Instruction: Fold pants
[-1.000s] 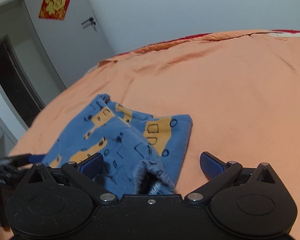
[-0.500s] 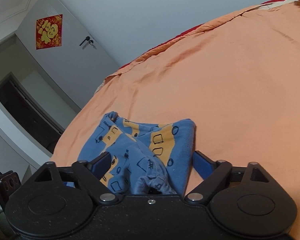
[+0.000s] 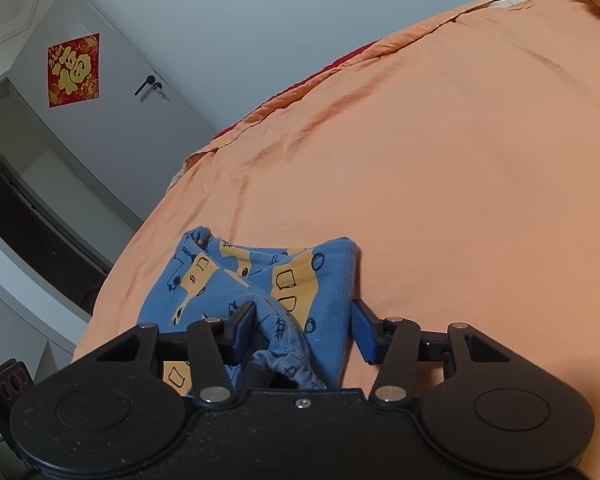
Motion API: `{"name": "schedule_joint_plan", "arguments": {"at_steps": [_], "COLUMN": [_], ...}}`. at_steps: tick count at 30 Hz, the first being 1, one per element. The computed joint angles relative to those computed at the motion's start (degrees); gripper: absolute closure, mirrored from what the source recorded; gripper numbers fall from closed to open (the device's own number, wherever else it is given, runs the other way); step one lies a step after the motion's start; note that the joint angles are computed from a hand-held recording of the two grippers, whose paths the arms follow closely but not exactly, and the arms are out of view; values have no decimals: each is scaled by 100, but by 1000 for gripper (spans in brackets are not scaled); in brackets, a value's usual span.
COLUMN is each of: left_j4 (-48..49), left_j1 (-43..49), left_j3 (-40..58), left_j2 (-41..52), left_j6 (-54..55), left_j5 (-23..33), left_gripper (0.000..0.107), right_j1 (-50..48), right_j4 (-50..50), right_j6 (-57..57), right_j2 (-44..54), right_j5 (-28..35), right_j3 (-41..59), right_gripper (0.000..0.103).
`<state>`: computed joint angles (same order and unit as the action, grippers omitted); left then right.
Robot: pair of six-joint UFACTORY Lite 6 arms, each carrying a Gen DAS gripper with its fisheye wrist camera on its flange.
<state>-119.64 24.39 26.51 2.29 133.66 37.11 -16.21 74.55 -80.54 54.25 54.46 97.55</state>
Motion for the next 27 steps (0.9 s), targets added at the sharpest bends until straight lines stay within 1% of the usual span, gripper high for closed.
{"name": "schedule_joint_plan", "arguments": {"at_steps": [16,21,24,27], "left_j4": [21,488,832,1111], "left_j1": [17,221,257,260], "left_j3": [-34,71,120,160], "left_j2": [-58,-49,-194,-319], "left_j6": [16,-482,-1020,-1531], "left_j5": [-8,114,-2,-159], "left_gripper": [4,4,4,11], "right_j1": [175,315,382,399], "right_j4": [185,242,317,320], "right_j6": [-388,-561,-658,-630], "right_j2": [-343,-597,-691,-690], "right_j5": [-500,-852,-1022,-1085], "right_j3": [-497,-786,-920,-928], "right_gripper": [57,61,61,61]}}
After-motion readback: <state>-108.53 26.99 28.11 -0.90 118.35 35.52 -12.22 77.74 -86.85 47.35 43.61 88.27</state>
